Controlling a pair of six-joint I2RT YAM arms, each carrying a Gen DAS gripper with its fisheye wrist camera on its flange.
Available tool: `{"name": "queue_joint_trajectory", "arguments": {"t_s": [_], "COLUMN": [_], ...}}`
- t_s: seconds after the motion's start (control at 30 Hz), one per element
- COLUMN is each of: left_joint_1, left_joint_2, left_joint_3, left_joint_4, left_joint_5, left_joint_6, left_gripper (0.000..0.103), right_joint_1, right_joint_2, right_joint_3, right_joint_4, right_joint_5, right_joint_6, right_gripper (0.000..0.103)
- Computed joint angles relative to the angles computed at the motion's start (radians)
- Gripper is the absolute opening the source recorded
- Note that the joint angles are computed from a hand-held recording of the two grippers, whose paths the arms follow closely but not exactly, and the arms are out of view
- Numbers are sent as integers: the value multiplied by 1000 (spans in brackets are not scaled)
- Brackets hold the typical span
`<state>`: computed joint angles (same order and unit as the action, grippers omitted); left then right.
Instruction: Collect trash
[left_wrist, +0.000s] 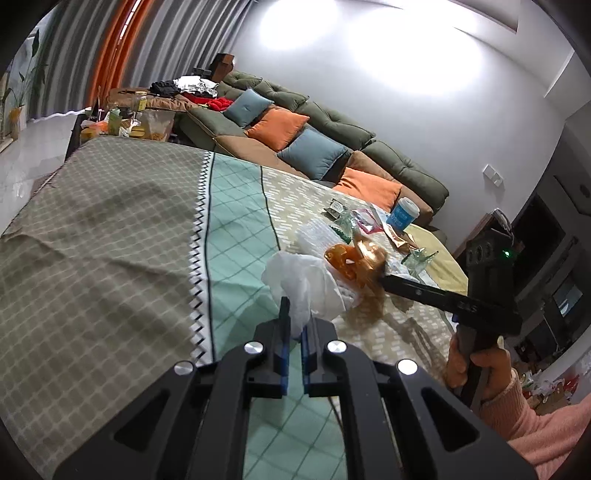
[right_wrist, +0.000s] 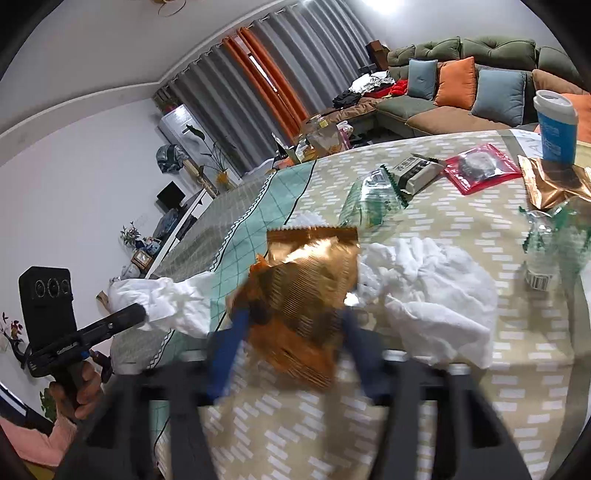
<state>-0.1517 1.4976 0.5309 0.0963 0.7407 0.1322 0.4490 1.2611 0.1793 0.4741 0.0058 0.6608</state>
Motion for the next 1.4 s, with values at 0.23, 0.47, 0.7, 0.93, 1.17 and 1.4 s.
{"name": "queue_joint_trajectory", "arguments": {"t_s": [0.23,0.47,0.7,0.93,1.17,1.4], "left_joint_1": [86,154,157,156,148,202], "left_joint_2": [-16,-17,-30,-27,-12,-54], "left_joint_3": [-16,-11,-21,-23,-18,-17], "left_joint_4": [-35,-68,-67,-76,-60,-93], "left_joint_5": [43,88,78,65,57,97], "left_joint_6": [54,102,98,108,93,120], "left_gripper": [7,7,7,7,7,7], "right_joint_1": [51,-38,-155,-176,-79,54], "right_joint_2": [-59,-169,43,162,-16,-191], "right_joint_3": [-4,7,104,162,99,119], "right_joint_4": [-45,-134,-58,-36,-102,-224], "right_joint_5": [58,42,-80,-194,-76,54], "right_joint_6": [6,-5,-93,-168,-145,-130], "right_gripper": [1,48,79,66,61,61]}}
